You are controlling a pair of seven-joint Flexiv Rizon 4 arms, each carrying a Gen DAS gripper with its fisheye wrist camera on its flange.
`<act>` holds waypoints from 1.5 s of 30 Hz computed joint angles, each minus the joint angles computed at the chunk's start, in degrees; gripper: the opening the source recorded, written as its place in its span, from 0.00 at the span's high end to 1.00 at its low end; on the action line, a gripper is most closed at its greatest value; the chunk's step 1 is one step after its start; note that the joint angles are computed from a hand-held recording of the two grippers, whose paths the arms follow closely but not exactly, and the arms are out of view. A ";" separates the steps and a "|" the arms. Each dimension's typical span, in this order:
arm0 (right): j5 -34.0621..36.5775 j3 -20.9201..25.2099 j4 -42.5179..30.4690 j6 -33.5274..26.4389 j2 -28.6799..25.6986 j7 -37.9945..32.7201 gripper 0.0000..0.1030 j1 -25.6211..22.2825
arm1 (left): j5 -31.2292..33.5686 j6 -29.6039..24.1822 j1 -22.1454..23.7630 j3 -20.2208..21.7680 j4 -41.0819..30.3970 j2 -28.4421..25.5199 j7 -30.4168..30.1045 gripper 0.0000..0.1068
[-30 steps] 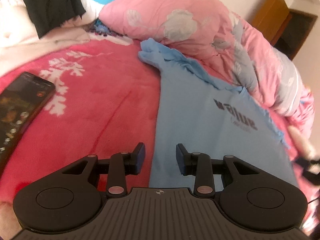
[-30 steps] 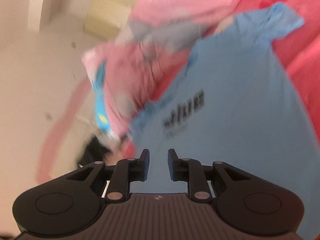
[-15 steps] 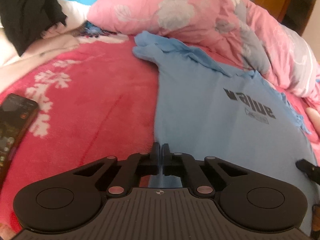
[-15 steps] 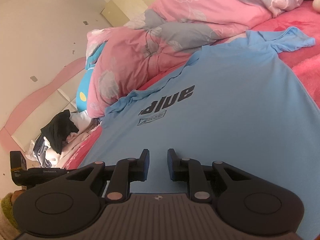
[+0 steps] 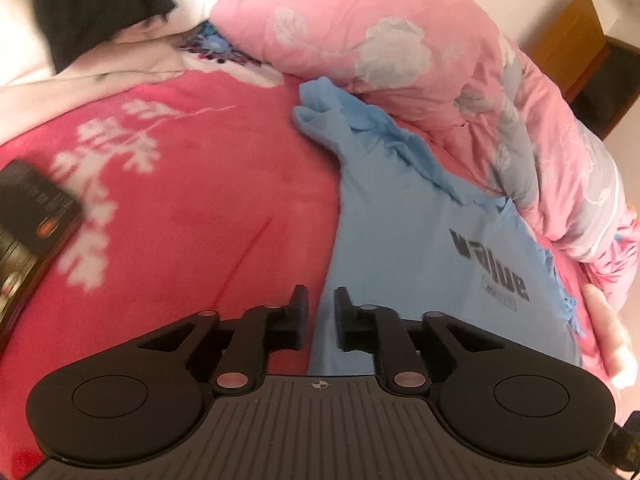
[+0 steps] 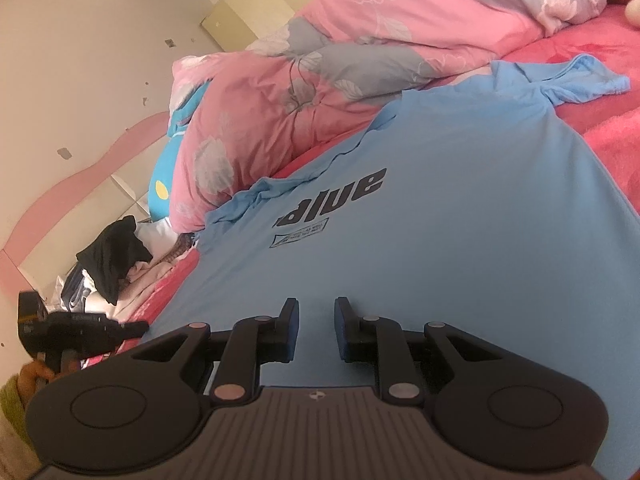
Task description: Fold clothes
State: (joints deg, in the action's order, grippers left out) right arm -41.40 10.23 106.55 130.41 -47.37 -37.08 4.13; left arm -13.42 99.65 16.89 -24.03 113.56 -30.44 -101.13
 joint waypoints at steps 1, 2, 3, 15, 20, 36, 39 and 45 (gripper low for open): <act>0.03 -0.04 0.00 -0.02 0.01 -0.01 0.80 0.05 | 0.06 -1.51 -0.45 0.51 -1.85 -0.99 0.77 0.76; 0.06 -0.07 0.00 -0.06 0.02 -0.02 0.80 0.08 | -0.17 -2.71 -1.64 1.80 -3.59 -1.82 1.49 0.76; 0.09 -0.09 0.00 -0.09 0.03 -0.03 0.80 0.11 | -0.55 -3.84 -2.95 3.21 -5.31 -2.63 2.25 0.76; 0.24 0.04 -0.05 -0.68 0.10 -0.15 0.80 0.08 | -3.90 -6.03 -16.08 18.85 -11.05 -4.83 4.87 0.98; 0.31 0.12 -0.03 -0.78 0.14 -0.26 0.80 0.06 | -4.12 -6.15 -14.08 16.59 -10.78 -4.67 6.23 0.97; -0.12 0.32 -0.18 -1.33 0.08 0.14 0.80 -0.20 | -8.36 -11.19 -11.41 12.78 -24.12 -12.65 10.55 0.81; -0.15 0.40 -0.26 -1.45 0.03 0.27 0.80 -0.25 | -8.94 -11.02 -11.64 13.34 -25.07 -13.57 10.30 0.98; -0.28 0.57 -0.35 -1.32 -0.13 0.39 0.80 -0.45 | -9.80 -8.92 -9.57 11.28 -24.30 -14.39 10.10 0.98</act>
